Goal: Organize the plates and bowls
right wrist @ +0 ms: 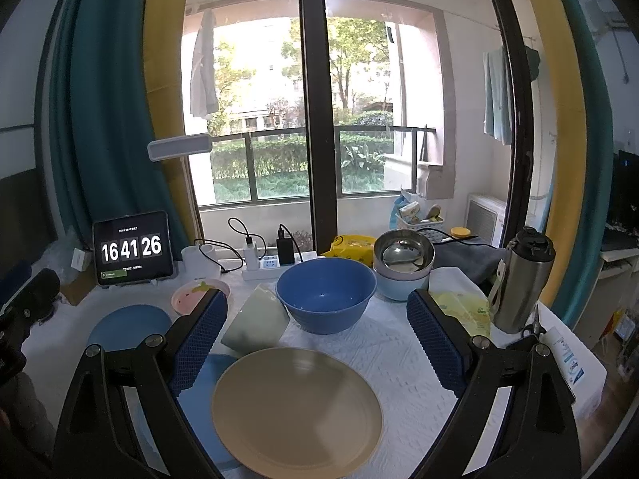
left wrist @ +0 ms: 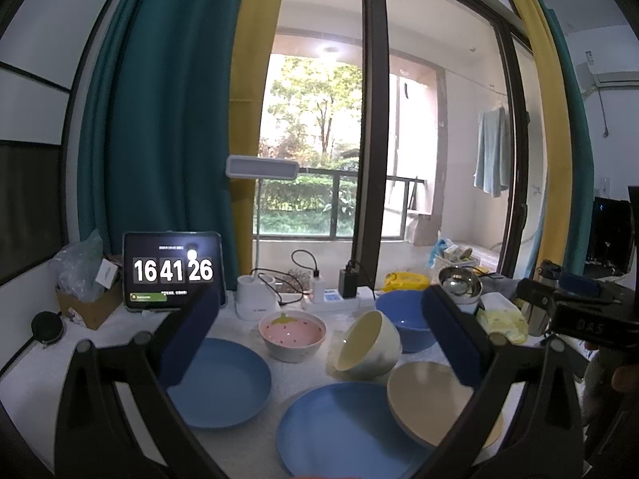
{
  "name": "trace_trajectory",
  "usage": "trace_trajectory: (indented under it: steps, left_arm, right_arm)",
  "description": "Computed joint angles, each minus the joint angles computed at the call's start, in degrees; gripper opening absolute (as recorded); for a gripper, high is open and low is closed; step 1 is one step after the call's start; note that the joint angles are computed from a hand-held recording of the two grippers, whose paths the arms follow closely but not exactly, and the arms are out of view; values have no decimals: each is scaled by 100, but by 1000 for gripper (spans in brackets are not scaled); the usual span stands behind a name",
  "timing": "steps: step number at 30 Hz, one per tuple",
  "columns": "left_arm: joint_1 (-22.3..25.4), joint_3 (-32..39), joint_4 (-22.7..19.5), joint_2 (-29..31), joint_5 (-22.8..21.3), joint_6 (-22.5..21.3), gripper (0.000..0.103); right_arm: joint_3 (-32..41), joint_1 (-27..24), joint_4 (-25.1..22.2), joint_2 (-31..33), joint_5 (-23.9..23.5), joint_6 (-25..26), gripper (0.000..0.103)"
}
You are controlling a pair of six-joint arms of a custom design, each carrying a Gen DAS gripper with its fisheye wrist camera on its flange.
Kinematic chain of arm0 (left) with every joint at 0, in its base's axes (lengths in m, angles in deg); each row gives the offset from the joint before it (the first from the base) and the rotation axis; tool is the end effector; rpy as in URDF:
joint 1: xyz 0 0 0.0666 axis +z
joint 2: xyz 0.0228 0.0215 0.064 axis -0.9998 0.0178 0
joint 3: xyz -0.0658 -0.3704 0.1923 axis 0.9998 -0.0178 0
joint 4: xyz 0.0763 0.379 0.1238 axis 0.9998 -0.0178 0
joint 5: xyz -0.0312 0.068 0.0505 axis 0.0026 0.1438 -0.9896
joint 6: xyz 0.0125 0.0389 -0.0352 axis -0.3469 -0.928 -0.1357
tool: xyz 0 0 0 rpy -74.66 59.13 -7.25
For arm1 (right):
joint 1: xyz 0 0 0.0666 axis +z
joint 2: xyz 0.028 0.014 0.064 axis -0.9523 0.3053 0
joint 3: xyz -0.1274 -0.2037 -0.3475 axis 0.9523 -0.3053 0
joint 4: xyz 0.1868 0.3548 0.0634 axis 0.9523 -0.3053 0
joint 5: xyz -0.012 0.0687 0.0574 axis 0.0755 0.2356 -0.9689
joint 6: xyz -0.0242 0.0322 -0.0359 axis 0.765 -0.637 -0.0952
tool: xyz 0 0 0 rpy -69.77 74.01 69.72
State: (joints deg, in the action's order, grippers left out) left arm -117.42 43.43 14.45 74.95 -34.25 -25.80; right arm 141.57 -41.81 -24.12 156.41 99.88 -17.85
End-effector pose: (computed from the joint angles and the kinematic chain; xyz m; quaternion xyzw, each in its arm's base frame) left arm 0.5381 -0.2814 0.4292 0.0574 0.7554 -0.1017 0.6448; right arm 0.5176 0.2812 0.4588 0.0491 0.8206 -0.0121 0.5693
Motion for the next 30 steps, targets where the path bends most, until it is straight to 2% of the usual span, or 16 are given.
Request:
trace_trajectory:
  steps: [6, 12, 18, 30]
  left_arm:
    - [-5, -6, 6, -1, -8, 7, 102]
    - [-31, 99, -163, 61, -11, -4, 102]
    - [-94, 389, -493, 271, -31, -30, 102]
    - [-244, 1161, -1412, 902, -49, -7, 101]
  right_arm:
    - [-21, 11, 7, -17, 25, -24, 94]
    - [-9, -63, -57, -5, -76, -90, 94]
    - [-32, -203, -83, 57, -246, -209, 94]
    - [-134, -582, -176, 242, -699, -524, 94]
